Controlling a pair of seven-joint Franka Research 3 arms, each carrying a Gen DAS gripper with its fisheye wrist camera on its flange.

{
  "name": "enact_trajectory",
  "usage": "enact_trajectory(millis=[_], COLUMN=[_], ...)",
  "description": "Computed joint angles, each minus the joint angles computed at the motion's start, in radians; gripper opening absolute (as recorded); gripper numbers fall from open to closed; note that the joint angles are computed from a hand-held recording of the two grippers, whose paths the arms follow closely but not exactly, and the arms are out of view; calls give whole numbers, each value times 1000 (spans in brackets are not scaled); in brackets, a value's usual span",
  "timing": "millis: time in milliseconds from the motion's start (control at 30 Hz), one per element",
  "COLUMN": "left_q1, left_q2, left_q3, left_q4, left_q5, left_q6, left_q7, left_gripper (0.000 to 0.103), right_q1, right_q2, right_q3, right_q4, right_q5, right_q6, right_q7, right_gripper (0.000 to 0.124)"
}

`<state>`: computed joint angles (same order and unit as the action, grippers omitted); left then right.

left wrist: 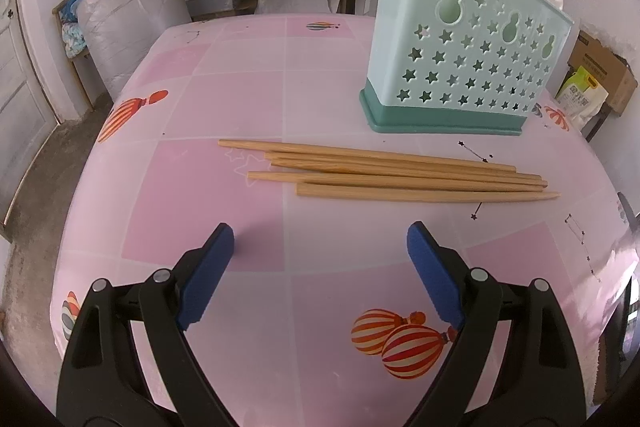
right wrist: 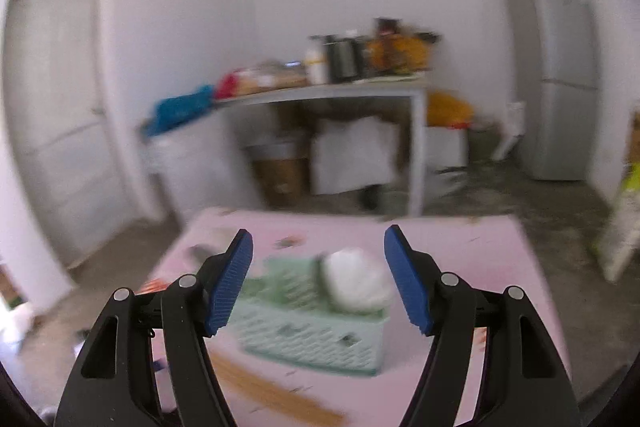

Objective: Organize utensils
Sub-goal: 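Lower the left tool toward the wooden chopstick on the floor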

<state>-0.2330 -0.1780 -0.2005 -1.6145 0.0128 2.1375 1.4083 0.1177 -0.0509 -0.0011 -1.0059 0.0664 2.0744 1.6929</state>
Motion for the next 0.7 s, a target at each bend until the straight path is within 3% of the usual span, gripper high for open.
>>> enact_trajectory(millis=[100, 200, 300, 400, 500, 600, 700], left_q1=[0, 2, 5, -3, 5, 70, 180], left_q2=[0, -2, -25, -136, -287, -427, -536], left_q3=[3, 8, 23, 55, 88, 108, 125], left_q4=[0, -4, -37, -160, -283, -373, -445], left_q5=[-10, -26, -69, -120, -80, 17, 131], left_q6=[5, 14, 56, 190, 242, 202, 66], left_q7=[0, 3, 7, 86, 159, 139, 65], left_gripper=[84, 84, 84, 84, 84, 84, 84], right_q1=[5, 8, 12, 15, 19, 16, 13], right_q2=[-56, -114, -169, -234, -273, -277, -269], right_q3=[-7, -5, -4, 5, 0, 3, 7], right_q4=[-104, -233, -361, -480, -543, -544, -524], right_q5=[98, 137, 203, 217, 242, 235, 220], right_q6=[-61, -132, -144, -122, -113, -130, -137], right_q7=[-52, -10, 45, 64, 62, 60, 62], right_gripper=[66, 66, 66, 66, 66, 66, 66])
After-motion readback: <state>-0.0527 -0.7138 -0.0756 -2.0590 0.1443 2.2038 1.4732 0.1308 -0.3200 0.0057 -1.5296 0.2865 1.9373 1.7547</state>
